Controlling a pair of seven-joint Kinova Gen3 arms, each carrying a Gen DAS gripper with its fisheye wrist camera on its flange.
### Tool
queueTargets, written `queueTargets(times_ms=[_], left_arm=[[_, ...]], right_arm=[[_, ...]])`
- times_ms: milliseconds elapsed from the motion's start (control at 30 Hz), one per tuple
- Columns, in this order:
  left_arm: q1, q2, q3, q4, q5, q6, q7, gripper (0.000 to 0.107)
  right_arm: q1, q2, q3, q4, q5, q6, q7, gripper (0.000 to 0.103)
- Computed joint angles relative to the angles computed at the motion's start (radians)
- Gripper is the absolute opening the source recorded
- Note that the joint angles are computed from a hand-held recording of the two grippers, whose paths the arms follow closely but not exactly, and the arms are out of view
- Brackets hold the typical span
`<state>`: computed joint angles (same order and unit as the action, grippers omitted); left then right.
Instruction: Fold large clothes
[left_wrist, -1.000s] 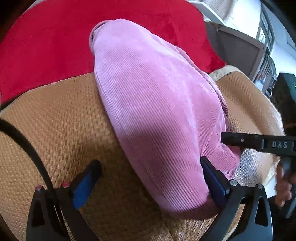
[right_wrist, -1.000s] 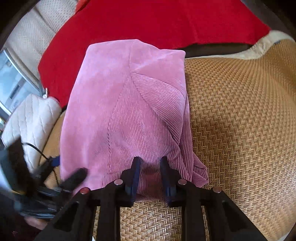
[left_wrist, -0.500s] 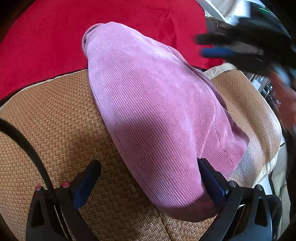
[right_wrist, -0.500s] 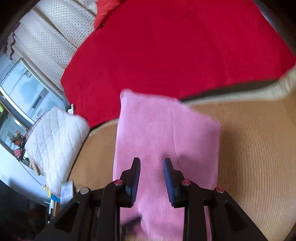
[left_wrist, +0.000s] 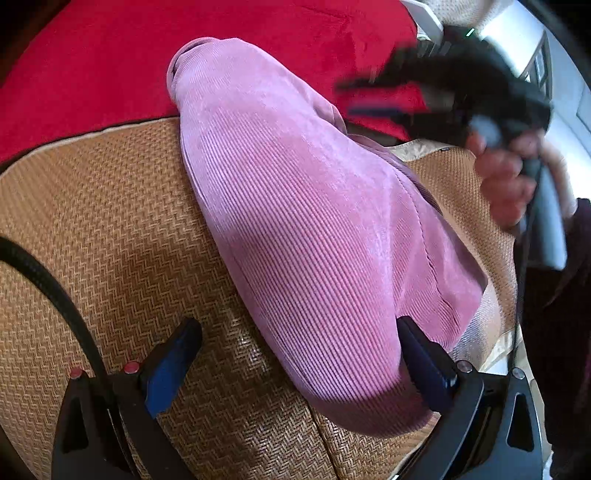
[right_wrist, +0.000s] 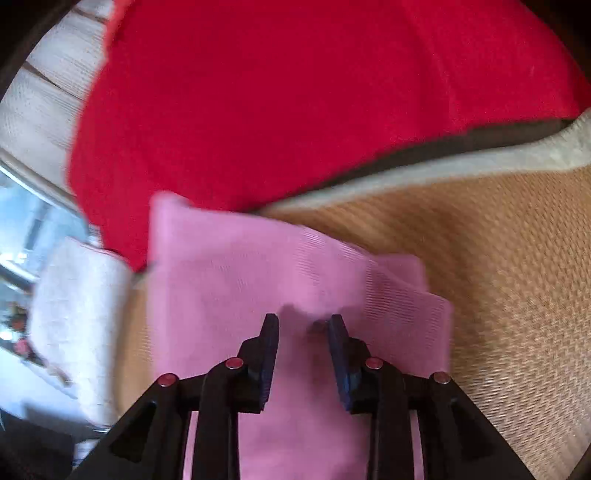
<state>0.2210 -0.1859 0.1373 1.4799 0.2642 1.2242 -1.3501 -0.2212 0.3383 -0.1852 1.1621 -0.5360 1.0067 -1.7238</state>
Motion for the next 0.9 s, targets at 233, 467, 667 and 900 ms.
queueTargets(times_ms=[233, 467, 667, 900], left_arm=[[-0.013, -0.014, -0.026, 0.017, 0.043, 0.011, -0.041, 0.103], [-0.031, -0.007, -0.059, 0.028, 0.087, 0.003, -0.083, 0.103], [-0.041, -0.050, -0.054, 0.011, 0.060, 0.036, -0.054, 0.103], [-0.056, -0.123, 0.038, -0.060, -0.094, 0.084, 0.037, 0.103]], right_arm=[[-0.083, 0.178, -0.044, -0.294, 0.083, 0.119, -0.017, 0.033], [-0.202, 0.236, 0.100, -0.329, 0.144, 0.163, -0.072, 0.050], [-0.083, -0.018, -0.004, -0.051, 0.133, 0.020, -0.043, 0.056], [0.148, -0.295, -0.188, 0.273, 0.122, -0.080, 0.009, 0.057]])
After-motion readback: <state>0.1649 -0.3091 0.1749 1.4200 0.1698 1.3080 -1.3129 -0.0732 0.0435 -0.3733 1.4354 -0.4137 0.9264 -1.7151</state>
